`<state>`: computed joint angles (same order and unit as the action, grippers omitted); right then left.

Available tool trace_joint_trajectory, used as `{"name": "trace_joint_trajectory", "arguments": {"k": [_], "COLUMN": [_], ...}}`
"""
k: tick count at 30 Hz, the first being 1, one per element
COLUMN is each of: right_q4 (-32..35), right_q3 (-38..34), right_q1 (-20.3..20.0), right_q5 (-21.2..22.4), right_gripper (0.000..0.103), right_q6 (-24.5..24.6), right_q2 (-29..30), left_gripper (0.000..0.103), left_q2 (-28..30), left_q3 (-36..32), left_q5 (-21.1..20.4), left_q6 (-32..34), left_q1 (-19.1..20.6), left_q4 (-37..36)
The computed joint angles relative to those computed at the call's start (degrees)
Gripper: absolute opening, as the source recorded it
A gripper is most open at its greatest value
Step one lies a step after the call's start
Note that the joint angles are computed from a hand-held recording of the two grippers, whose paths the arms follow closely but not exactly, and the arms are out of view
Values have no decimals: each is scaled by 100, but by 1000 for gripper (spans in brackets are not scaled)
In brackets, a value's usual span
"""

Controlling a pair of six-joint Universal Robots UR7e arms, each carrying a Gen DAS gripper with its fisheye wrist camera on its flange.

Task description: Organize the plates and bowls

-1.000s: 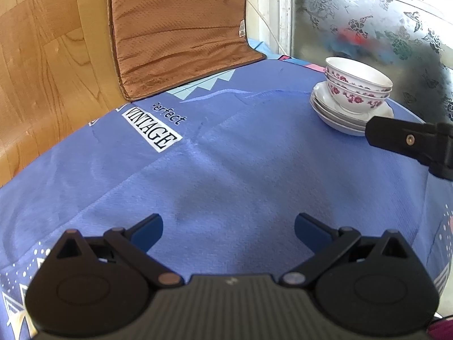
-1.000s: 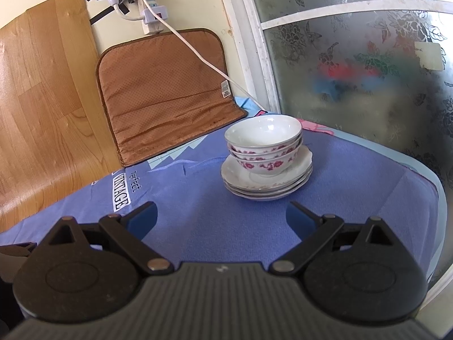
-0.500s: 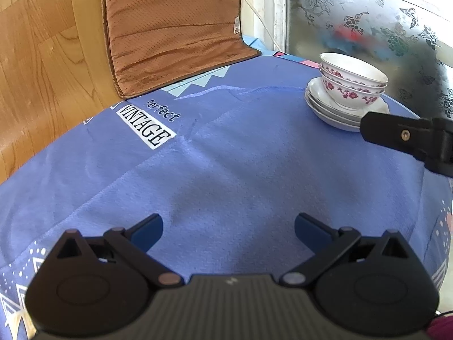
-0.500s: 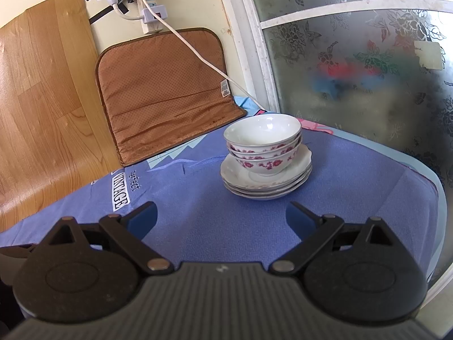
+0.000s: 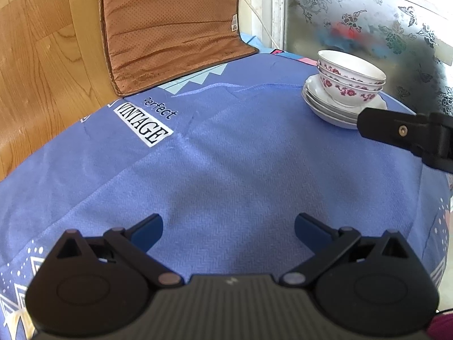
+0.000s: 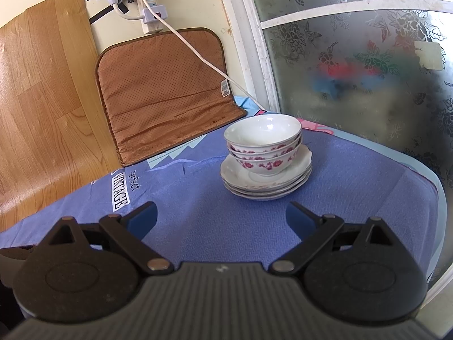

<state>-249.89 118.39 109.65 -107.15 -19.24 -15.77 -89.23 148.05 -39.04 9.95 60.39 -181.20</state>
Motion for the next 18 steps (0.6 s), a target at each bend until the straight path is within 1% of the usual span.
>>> {"name": "trace_joint_trajectory", "arguments": {"k": [18], "right_q4": [65], "right_q3": [-14], "right_q1": [2], "right_q5": [-9], "right_gripper": [99], "right_q6": [1], "right_q2": [-21], "left_gripper": [103], "left_q2": [-15], "left_q3": [-19], "left_q5": [-51], "left_q6": [-24], "left_q1": [25], "left_q4": [53]}}
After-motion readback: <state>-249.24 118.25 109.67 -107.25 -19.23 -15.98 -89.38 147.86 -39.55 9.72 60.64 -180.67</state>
